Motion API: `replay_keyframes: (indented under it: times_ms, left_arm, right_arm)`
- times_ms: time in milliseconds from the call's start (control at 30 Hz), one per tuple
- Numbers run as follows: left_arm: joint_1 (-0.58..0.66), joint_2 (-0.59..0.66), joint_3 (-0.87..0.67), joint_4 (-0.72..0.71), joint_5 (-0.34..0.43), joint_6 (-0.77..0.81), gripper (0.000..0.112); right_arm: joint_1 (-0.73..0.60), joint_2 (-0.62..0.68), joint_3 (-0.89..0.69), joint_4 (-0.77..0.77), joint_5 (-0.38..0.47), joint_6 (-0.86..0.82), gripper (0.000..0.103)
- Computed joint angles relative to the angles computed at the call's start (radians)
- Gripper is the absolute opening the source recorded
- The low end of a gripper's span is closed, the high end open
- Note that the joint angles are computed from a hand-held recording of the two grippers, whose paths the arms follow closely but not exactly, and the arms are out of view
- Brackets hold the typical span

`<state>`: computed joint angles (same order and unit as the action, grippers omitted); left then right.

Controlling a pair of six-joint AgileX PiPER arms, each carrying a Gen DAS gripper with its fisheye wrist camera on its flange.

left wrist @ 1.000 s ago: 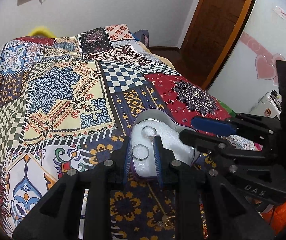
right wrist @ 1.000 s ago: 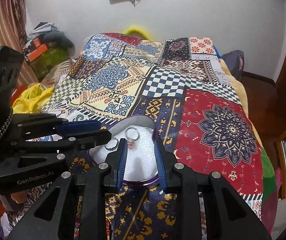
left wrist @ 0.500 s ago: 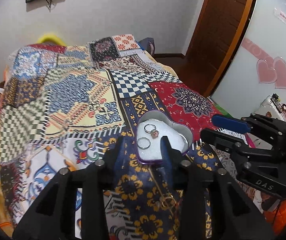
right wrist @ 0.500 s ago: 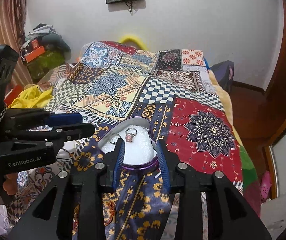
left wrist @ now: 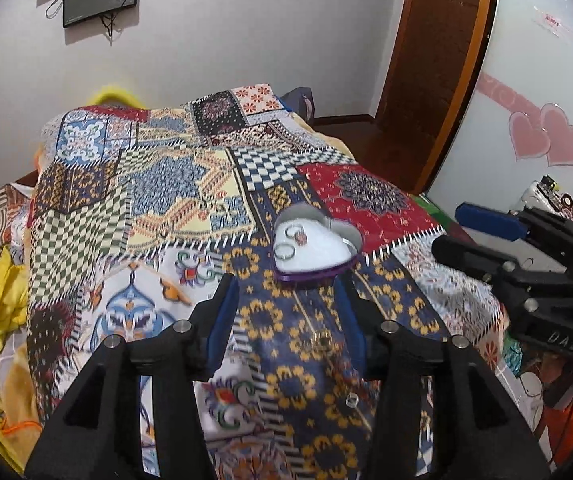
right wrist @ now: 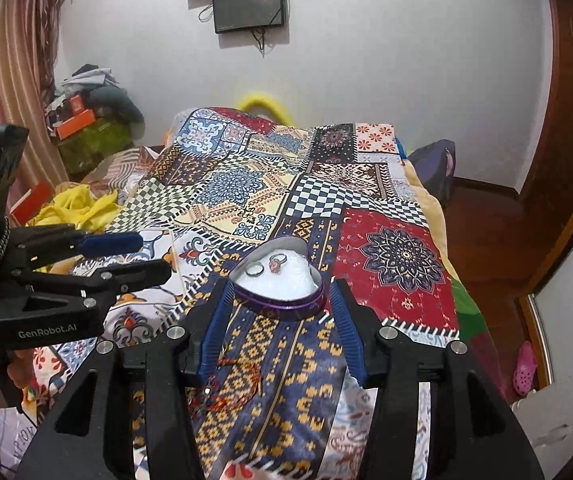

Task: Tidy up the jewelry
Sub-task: 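Lift both tools from the tin and move them back to the jewelry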

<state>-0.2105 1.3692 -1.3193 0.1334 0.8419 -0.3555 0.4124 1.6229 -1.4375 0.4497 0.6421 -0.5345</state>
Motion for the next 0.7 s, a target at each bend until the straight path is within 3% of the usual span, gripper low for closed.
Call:
replay_keyframes:
  times_ms: [333,700]
  left_arm:
    - [-0.047,-0.066,0.166,-0.013,-0.008,-0.047,0.048]
    - [-0.157,-0.030,0.264,0.014,-0.050,-0.132,0.048]
  right_arm:
    - [0.020,-0.065,0.156,-0.024,-0.047,0.024,0.046]
    - [0.001,-0.102,0.275,-0.029,-0.069,0.031,0.046]
